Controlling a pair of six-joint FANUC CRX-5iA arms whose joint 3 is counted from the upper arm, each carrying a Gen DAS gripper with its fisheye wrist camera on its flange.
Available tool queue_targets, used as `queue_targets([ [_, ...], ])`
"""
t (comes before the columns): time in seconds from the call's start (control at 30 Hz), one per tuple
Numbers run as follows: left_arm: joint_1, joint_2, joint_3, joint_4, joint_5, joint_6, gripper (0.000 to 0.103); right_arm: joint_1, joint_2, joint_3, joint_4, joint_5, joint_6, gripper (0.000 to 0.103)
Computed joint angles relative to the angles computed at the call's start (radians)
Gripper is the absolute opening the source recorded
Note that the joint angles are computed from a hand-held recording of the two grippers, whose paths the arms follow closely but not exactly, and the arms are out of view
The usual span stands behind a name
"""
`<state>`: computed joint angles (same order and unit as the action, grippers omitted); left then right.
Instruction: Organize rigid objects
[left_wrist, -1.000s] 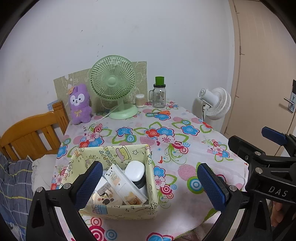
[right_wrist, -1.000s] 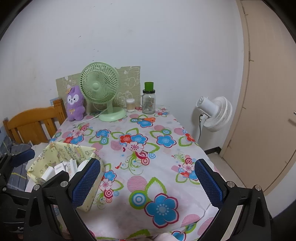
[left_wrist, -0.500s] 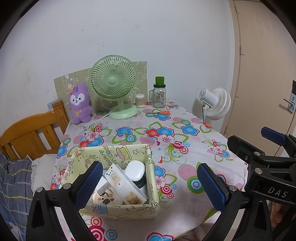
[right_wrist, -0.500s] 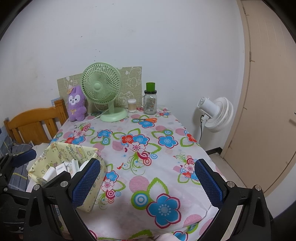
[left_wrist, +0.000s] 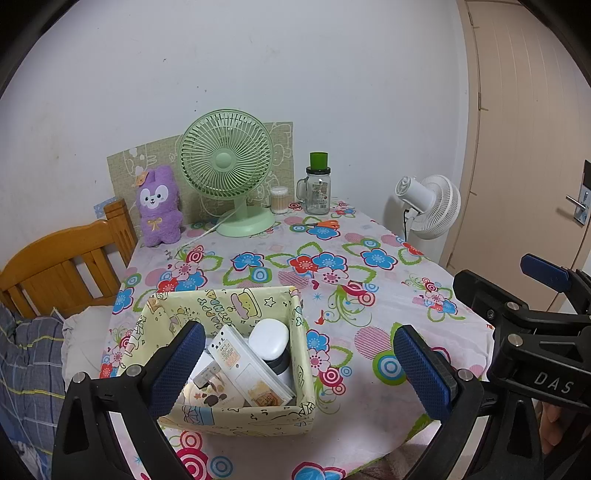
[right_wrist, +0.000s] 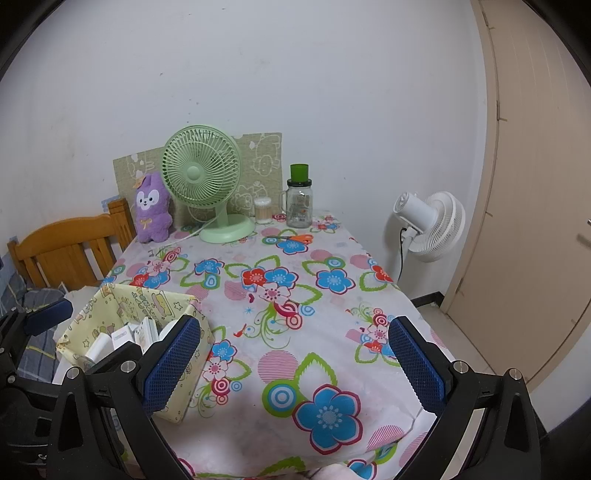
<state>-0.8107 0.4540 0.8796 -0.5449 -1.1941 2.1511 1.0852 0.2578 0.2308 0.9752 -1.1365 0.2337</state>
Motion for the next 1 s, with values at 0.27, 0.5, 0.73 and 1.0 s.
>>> queue_targets([
  [0.27, 0.0, 0.002, 0.002, 0.002, -0.001, -0.001, 0.103, 0.0, -0.001, 0.001, -0.002, -0.001, 0.0, 0.103],
  [0.5, 0.0, 0.004, 0.004, 0.002, -0.003, 0.003, 0.103, 0.0, 0.001, 0.003, -0.003, -0.002, -0.001, 0.103],
  [0.73, 0.001, 0.003, 0.001, 0.003, -0.001, 0.002, 0.103, -0.001, 0.005, 0.01, -0.007, -0.004, 0.001, 0.103],
  [1.0, 0.001, 0.002, -0.001, 0.003, 0.0, 0.005, 0.103, -0.001, 0.011, 0.018, -0.008, -0.007, 0.002, 0.103],
])
